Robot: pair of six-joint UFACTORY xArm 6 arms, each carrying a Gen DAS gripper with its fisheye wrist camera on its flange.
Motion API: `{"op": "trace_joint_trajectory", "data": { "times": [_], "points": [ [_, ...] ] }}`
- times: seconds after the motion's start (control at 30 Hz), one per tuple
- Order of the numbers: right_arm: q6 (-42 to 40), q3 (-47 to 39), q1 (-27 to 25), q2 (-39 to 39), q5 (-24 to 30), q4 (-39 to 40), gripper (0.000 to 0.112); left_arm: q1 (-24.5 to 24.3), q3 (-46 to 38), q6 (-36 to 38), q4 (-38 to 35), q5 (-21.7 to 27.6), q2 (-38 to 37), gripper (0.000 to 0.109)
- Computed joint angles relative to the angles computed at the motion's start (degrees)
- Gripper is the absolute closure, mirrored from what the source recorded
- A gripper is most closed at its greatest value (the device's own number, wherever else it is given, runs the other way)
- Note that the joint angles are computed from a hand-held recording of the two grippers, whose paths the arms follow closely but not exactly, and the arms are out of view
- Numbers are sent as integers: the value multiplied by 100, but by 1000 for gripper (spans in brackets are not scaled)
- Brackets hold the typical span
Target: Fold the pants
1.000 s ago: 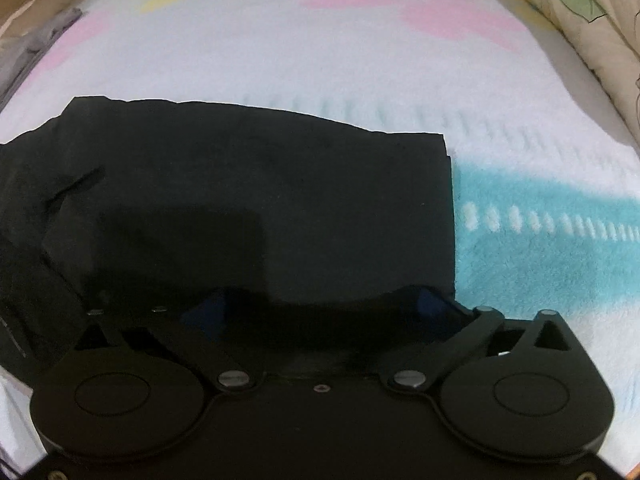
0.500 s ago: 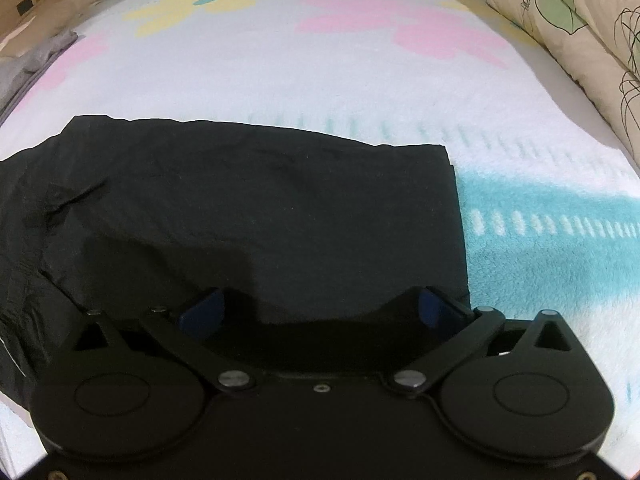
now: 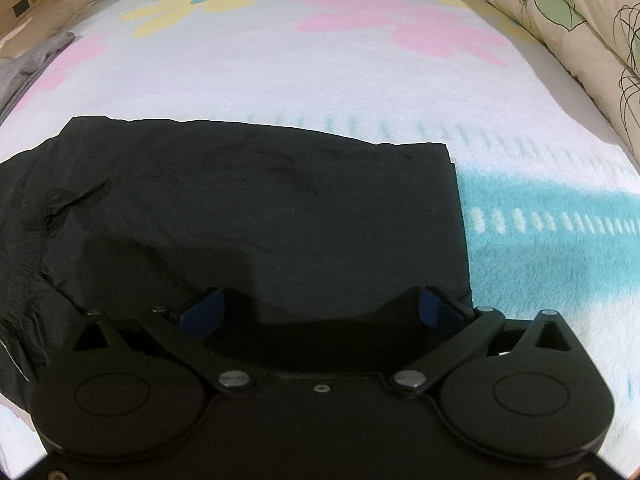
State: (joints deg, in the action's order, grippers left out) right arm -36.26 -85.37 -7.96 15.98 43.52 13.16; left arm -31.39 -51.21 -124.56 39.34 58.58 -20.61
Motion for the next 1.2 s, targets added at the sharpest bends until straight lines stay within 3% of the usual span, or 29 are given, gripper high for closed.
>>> {"op": "trace_joint_trajectory", "data": {
  "times": [0.1, 0.3, 0.5, 0.6, 0.67, 0.7, 0.73, 0.77, 0.97, 1.13, 1.2],
  "points": [
    [-23, -35, -3, 20, 29, 12, 9, 235, 149, 159, -46, -702, 110, 39],
    [-259, -1, -55, 16, 10, 170, 9, 502, 57, 191, 335, -1164, 424, 26],
    [-299, 55, -60, -4, -45, 212, 9, 617, -9, -15, 689, -1427, 627, 14],
    [-367, 166, -59, -56, -154, 278, 9, 607, -80, -64, 660, -1350, 679, 15],
    [-438, 284, -62, -118, -257, 351, 9, 527, -220, -51, 564, -1079, 744, 25],
    [-477, 346, -64, -151, -309, 390, 9, 482, -304, -48, 519, -903, 776, 46],
    [-509, 381, -68, -169, -341, 423, 9, 391, -433, -88, 462, -609, 825, 74],
    [-527, 428, -68, -188, -375, 444, 9, 348, -514, -49, 376, -453, 849, 86],
    [-539, 440, -72, -196, -369, 453, 9, -164, -1267, 443, 982, 327, 1160, 98],
    [-572, 337, -94, -162, -222, 448, 9, -703, -2128, 1288, 1803, 410, 1604, 100],
    [-611, 297, -102, -145, -160, 451, 9, -818, -2478, 1790, 2061, 133, 1888, 100]
  ]
}}
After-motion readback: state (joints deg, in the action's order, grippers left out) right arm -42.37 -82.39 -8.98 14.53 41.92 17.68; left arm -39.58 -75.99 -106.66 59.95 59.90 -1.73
